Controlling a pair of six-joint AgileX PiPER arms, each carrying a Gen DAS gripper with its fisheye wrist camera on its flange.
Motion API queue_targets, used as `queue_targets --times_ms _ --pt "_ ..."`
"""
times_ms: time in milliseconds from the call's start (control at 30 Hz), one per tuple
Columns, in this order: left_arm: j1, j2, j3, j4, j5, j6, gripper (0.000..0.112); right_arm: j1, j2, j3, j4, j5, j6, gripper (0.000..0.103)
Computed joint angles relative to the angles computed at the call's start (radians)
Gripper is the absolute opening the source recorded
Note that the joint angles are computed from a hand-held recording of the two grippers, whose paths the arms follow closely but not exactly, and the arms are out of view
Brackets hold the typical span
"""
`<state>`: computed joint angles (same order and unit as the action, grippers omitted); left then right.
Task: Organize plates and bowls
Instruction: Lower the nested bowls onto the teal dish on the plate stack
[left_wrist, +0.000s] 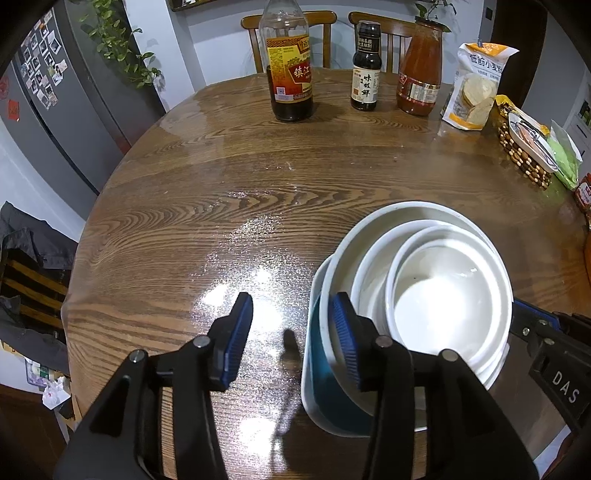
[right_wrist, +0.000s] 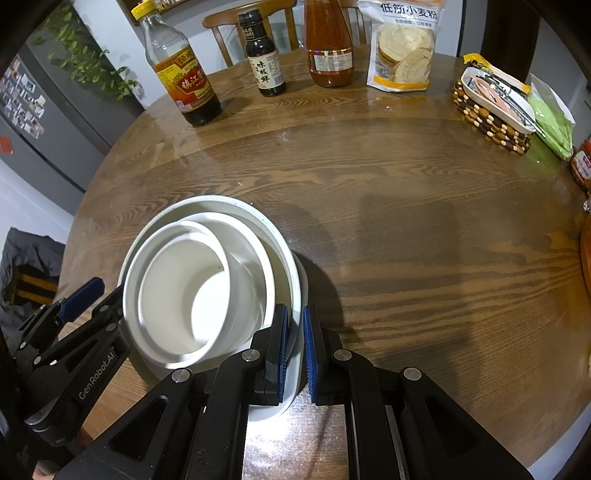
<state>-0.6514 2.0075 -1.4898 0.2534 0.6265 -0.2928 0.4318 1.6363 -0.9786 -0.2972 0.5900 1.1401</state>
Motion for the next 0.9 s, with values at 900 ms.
queue_targets --times_ms 900 --pt "0.002 0.0 0.0 0.007 0.002 -0.004 0.048 0.001 0.0 0.0 -0.001 0.0 0.007 0.011"
